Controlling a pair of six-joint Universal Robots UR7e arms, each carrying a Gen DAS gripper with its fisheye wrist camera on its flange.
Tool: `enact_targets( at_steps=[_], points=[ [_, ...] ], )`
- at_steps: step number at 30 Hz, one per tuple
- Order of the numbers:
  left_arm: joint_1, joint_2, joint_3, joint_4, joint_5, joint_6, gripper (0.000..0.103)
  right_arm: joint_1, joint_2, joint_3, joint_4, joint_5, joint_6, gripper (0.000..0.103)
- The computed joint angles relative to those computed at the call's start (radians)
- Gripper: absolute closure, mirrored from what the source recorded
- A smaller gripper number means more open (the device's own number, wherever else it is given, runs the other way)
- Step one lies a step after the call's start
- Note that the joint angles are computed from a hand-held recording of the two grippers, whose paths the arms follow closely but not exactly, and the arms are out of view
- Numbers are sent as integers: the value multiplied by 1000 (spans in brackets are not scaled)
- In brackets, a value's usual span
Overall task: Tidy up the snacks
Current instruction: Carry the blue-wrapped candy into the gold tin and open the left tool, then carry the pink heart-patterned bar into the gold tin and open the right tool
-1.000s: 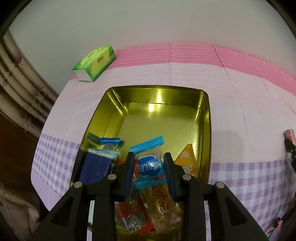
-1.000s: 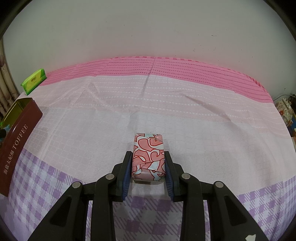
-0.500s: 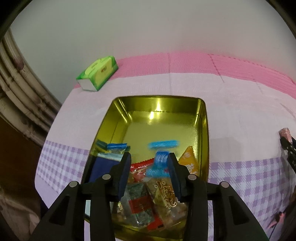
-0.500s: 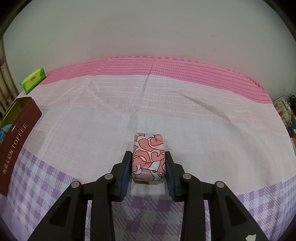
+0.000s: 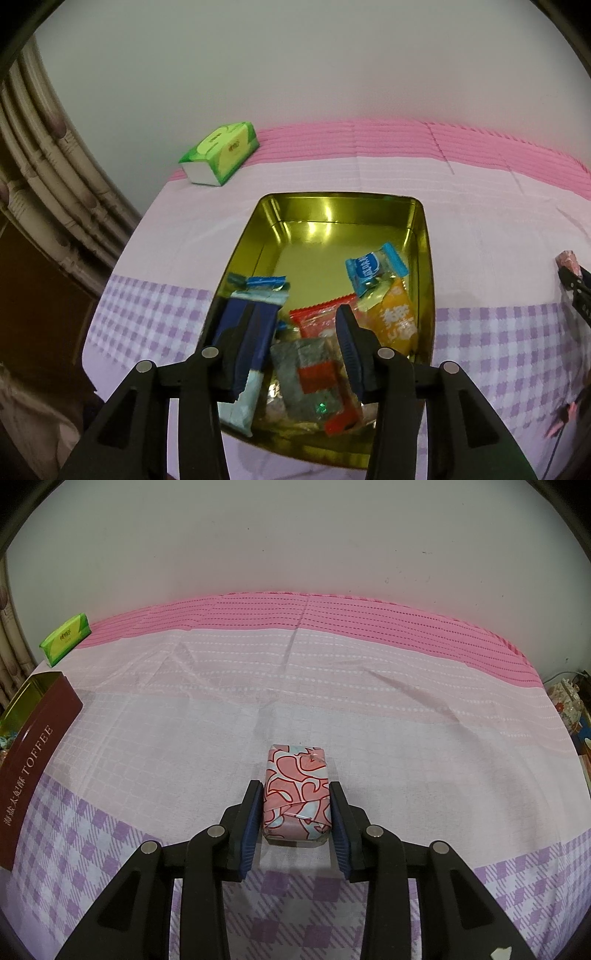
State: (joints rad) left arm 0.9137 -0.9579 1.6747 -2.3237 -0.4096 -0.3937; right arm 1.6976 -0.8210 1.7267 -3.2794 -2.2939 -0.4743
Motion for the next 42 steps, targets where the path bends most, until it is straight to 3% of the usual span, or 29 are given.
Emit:
enact_targets(
  at_steps=[9, 27, 42],
  points=[
    [-11, -65, 71, 8, 24, -56, 58, 0, 3, -2, -3, -4, 1, 70],
    [0, -154, 150, 157, 77, -249, 52, 24, 13, -28, 57, -48, 33, 76],
    [24, -210, 165, 268, 46, -371, 49, 150, 48, -89, 219, 114, 79, 76]
  ],
)
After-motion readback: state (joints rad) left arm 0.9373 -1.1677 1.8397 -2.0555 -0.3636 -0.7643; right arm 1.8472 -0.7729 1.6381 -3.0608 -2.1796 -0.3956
